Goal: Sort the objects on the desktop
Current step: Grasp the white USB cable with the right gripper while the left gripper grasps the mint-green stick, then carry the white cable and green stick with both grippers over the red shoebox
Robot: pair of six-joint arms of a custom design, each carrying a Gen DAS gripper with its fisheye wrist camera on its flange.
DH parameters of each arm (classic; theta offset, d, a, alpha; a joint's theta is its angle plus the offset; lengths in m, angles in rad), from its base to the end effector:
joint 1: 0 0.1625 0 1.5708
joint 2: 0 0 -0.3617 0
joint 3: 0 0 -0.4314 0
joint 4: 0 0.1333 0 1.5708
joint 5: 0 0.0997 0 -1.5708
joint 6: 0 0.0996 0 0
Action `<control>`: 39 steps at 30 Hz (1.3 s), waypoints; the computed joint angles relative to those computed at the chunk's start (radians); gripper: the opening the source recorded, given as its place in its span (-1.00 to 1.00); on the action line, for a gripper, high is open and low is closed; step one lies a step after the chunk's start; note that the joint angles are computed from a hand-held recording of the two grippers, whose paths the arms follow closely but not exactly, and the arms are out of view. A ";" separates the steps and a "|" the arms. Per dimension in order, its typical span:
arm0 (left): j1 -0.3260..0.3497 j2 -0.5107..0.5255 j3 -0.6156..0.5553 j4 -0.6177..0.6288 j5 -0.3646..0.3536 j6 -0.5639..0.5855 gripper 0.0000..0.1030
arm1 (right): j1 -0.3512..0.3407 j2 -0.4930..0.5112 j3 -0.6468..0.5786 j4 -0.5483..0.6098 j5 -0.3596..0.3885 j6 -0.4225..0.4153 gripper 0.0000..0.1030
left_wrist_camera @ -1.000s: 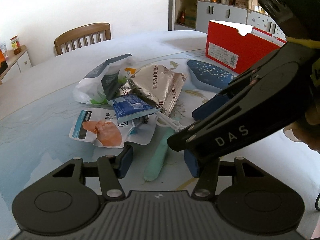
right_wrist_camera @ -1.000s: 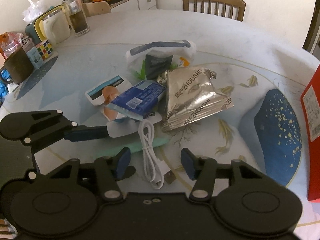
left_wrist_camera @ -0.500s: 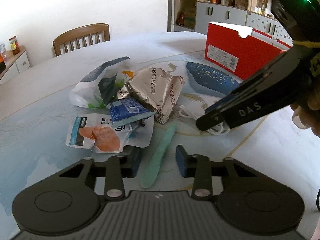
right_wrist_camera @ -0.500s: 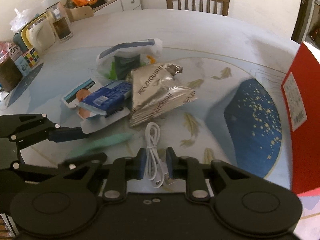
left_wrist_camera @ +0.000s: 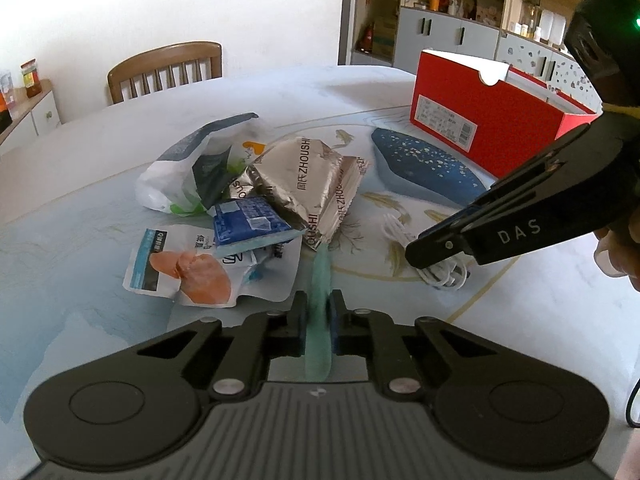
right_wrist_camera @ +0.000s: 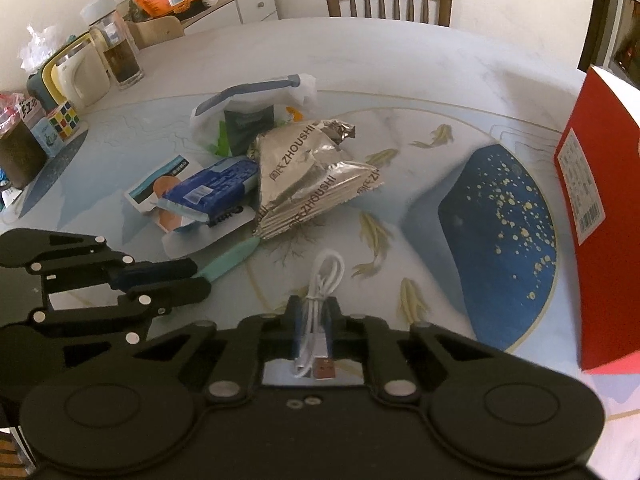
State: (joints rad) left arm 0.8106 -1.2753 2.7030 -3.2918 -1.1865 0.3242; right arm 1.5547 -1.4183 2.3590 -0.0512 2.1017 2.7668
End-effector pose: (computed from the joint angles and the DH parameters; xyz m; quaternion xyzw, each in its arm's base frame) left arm -0.0755 -0.3270 0.0220 0.4772 0.8462 -0.1809 0.1534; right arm 0.0783 -0.2871 0.0419 0.0760 -0.9106 0.2682 0.3052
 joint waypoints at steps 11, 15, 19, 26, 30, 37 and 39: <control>-0.037 -0.037 0.008 0.036 -0.025 -0.050 -0.82 | 0.009 -0.063 0.034 0.020 -0.002 0.018 -0.84; -0.060 -0.051 0.012 0.046 -0.026 -0.070 -0.82 | 0.016 -0.099 0.047 0.039 -0.002 0.026 -0.84; -0.087 -0.070 0.015 0.063 -0.026 -0.090 -0.82 | 0.029 -0.150 0.064 0.058 0.003 0.035 -0.84; -0.156 -0.113 0.019 0.104 -0.024 -0.130 -0.82 | 0.051 -0.281 0.098 0.110 0.009 0.040 -0.84; -0.198 -0.129 0.009 0.132 -0.027 -0.151 -0.82 | 0.058 -0.379 0.114 0.172 -0.005 0.062 -0.84; -0.285 -0.128 -0.017 0.146 -0.038 -0.178 -0.82 | 0.079 -0.547 0.133 0.264 -0.003 0.076 -0.84; -0.307 -0.118 -0.027 0.141 -0.043 -0.185 -0.82 | 0.076 -0.605 0.141 0.290 -0.008 0.073 -0.84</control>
State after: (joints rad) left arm 0.5035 -1.3934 2.6757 -3.1504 -1.2291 0.1396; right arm 1.6309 -2.0234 2.5000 0.2385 2.0935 2.8398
